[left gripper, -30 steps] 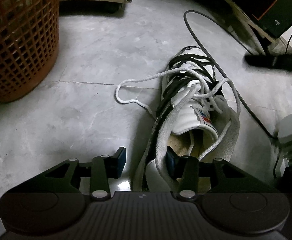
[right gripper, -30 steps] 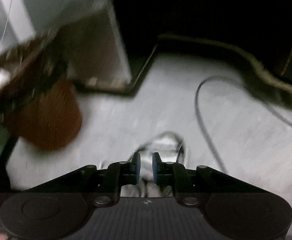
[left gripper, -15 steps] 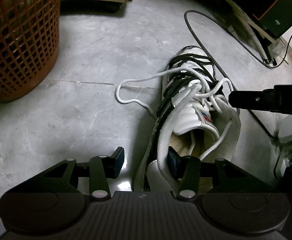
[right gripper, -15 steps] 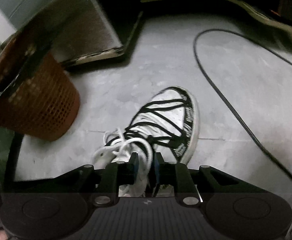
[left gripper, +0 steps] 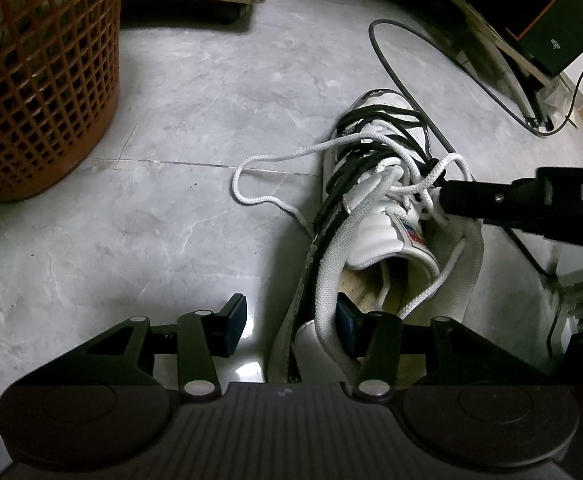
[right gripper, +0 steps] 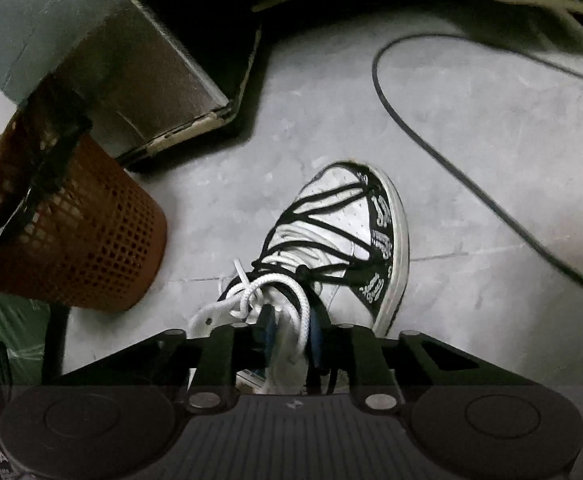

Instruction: Lace up shoes with both hands

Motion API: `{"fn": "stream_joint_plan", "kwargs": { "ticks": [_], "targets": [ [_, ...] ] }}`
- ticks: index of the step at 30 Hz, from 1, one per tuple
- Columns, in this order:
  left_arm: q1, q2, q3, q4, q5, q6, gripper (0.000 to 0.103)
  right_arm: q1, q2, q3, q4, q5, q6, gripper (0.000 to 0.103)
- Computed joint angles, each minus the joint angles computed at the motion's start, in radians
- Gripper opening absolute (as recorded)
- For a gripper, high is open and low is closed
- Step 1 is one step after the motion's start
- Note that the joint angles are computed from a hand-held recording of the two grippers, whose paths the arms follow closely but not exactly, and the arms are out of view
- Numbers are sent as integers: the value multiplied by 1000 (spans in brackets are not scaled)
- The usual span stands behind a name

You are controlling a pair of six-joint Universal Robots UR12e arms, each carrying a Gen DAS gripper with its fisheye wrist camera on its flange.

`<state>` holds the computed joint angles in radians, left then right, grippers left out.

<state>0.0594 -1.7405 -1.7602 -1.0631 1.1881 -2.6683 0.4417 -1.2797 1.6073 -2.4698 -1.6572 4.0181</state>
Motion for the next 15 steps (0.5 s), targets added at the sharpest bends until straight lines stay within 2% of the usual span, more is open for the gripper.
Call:
{"fn": "stream_joint_plan", "kwargs": {
  "ticks": [2, 7, 9, 12, 14, 15],
  "targets": [
    [-1, -1, 0, 2, 2, -1, 52, 8, 1, -10, 6, -19, -43, 10],
    [-3, 1, -3, 8, 8, 0, 53, 38, 15, -46, 39, -100, -178, 5],
    [-3, 1, -4, 8, 9, 3, 53, 50, 27, -72, 93, -132, -251, 5],
    [-4, 2, -5, 10, 14, 10, 53, 79, 54, -130, 205, -244, -406, 4],
    [-5, 3, -7, 14, 19, 12, 54, 87, 62, -148, 243, -286, -460, 4],
    [-5, 3, -6, 14, 22, 10, 55, 89, 62, -150, 254, -311, -459, 4]
  ]
}}
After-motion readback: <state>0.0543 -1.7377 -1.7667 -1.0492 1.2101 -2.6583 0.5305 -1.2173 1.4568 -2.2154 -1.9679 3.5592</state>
